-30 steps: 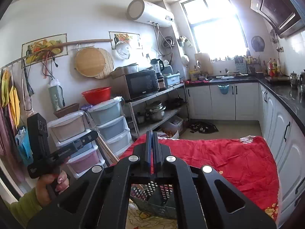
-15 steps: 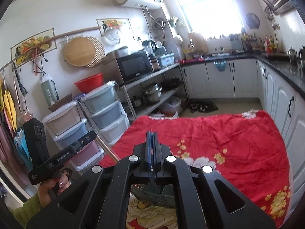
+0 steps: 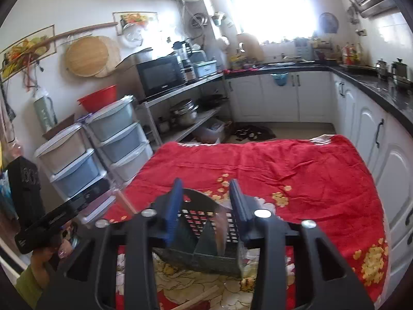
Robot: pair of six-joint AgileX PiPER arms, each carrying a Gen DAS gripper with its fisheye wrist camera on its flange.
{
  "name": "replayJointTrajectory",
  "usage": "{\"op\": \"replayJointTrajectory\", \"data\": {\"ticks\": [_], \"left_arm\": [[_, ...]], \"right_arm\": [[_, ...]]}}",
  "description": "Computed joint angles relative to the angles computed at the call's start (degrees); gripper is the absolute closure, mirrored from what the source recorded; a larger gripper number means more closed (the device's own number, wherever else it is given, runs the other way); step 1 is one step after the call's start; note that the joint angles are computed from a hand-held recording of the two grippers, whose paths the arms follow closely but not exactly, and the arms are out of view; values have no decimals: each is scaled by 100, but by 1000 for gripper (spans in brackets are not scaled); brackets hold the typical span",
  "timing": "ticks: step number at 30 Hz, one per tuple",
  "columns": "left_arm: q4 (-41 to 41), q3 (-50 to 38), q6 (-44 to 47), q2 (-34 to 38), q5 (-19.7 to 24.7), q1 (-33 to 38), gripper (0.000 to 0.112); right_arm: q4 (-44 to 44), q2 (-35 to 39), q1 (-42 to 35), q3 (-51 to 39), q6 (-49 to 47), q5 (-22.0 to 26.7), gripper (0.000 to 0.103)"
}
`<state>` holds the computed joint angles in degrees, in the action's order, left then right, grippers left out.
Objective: Organize utensils
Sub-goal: 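Open both tools to release the chopsticks inside the caddy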
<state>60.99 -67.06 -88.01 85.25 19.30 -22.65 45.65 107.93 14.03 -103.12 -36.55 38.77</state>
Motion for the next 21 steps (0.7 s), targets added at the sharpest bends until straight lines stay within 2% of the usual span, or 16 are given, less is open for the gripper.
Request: {"op": "replayJointTrajectory", "data": {"ticks": [2,9,11,17,21], "left_arm": [[210,81,-182,-84,112,-57,67],[911,381,-865,-464,741,-401,26],[1174,519,-1153,-597,863,-504,20],[1434,791,-1552,-911,1114,-732,20],[1651,959,-1864,-1057,1293,-943,20]], "right_arm": [[72,-97,-30,176,-152,-132,62],[471,-386,-160,694,-609,-366,46],[663,-475,-199,848,-793,-416,42],[1147,-839,-280,1374,-1339,-674,29],[1470,-1094,-321,1744,-1732,-823,27]]}}
